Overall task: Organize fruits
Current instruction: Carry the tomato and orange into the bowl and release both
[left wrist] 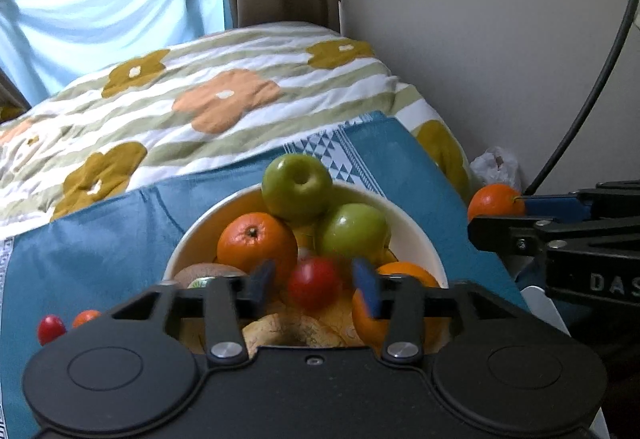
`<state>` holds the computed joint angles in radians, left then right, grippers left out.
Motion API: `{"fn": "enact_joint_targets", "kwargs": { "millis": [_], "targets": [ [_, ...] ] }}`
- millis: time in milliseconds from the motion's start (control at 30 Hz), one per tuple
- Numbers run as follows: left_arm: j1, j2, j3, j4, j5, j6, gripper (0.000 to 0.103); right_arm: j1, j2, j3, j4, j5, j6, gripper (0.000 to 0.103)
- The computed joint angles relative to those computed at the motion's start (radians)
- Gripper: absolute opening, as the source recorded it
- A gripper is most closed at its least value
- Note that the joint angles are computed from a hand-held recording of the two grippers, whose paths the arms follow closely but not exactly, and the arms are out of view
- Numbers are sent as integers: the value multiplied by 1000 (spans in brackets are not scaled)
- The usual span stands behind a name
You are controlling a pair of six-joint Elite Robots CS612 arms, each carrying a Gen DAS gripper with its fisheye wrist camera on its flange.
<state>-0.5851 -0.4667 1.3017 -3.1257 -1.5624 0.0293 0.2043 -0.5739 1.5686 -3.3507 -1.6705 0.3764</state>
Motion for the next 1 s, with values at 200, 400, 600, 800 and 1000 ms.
{"fn": "enact_joint_targets", "kwargs": {
  "millis": [200, 400, 600, 800, 1000],
  "targets": [
    [0, -27, 49, -59, 31, -17, 83, -3, -1, 1, -8, 6, -8, 51],
    [12, -62, 108, -92, 53, -65, 83, 2, 0, -7, -10, 21, -33, 51],
    [23, -92, 161, -141, 87, -124, 83, 11, 4, -32, -4, 50, -65, 51],
    [33, -114, 204, -177, 131, -171, 83, 18, 20, -79, 31, 90, -96, 51],
    [47, -128, 237, -190, 164, -213, 84, 26, 54, -145, 82, 116, -122, 51]
  ]
}}
